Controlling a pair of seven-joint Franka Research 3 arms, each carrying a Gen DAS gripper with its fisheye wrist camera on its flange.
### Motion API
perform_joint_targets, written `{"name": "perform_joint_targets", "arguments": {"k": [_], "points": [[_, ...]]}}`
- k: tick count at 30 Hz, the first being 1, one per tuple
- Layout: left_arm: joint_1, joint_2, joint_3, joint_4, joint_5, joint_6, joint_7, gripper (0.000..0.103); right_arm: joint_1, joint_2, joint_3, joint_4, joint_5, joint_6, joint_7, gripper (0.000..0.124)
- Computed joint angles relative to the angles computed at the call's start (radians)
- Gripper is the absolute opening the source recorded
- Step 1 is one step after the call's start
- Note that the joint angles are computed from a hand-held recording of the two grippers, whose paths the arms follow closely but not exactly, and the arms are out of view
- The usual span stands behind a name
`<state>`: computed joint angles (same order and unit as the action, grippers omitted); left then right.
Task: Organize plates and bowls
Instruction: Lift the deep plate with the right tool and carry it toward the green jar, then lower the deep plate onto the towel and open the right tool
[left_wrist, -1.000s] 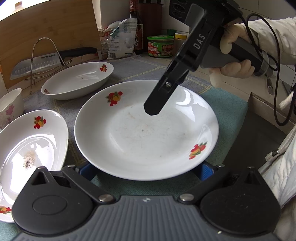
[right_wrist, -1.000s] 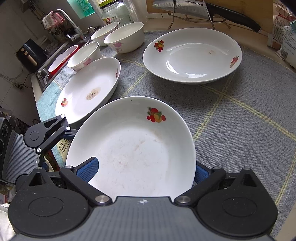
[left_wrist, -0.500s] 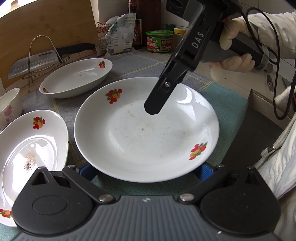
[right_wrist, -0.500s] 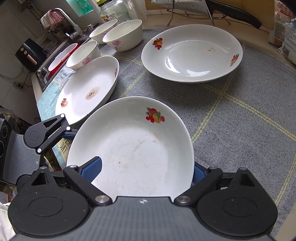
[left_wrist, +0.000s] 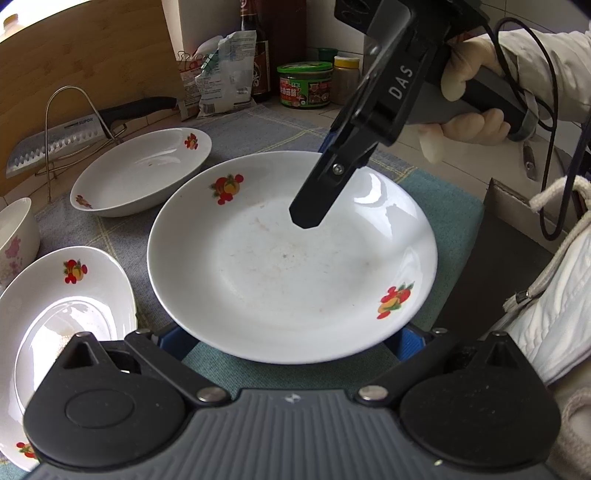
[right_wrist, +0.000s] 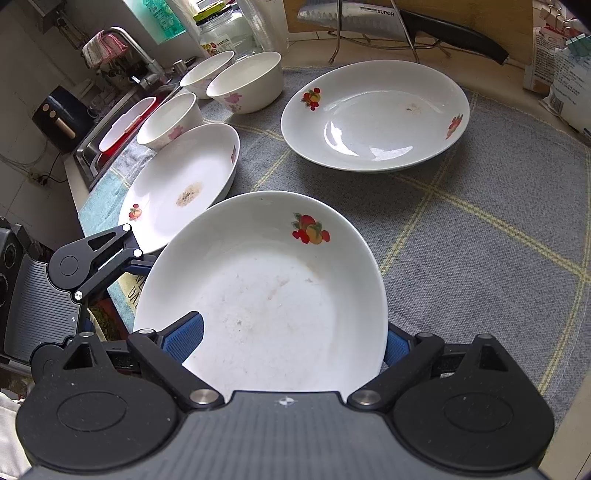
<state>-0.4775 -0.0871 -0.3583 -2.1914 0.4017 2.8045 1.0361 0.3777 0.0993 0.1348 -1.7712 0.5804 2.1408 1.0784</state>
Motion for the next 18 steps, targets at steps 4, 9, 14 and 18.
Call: {"name": "perform_joint_targets", "arguments": {"k": [4,9,14,18], "points": [[-0.002,0.032,0.003,0.038,-0.005,0.008,0.032,0.102,-0.007,-0.030,-0.008,-0.029,0.004,0.026,-0.001,0.099],[-0.006,0.103,0.005,0.108,-0.002,0.028,0.082,0.102,-0.022,-0.066,-0.023,-0.065,-0.005,0.065,0.009,0.099],[-0.016,0.189,0.008,0.185,0.006,0.054,0.124,0.102,-0.038,-0.091,-0.037,-0.093,-0.015,0.096,0.023,0.099],[-0.024,0.255,0.009,0.252,-0.006,0.063,0.169,0.102,-0.053,-0.102,-0.046,-0.112,-0.035,0.123,0.037,0.099]]}}
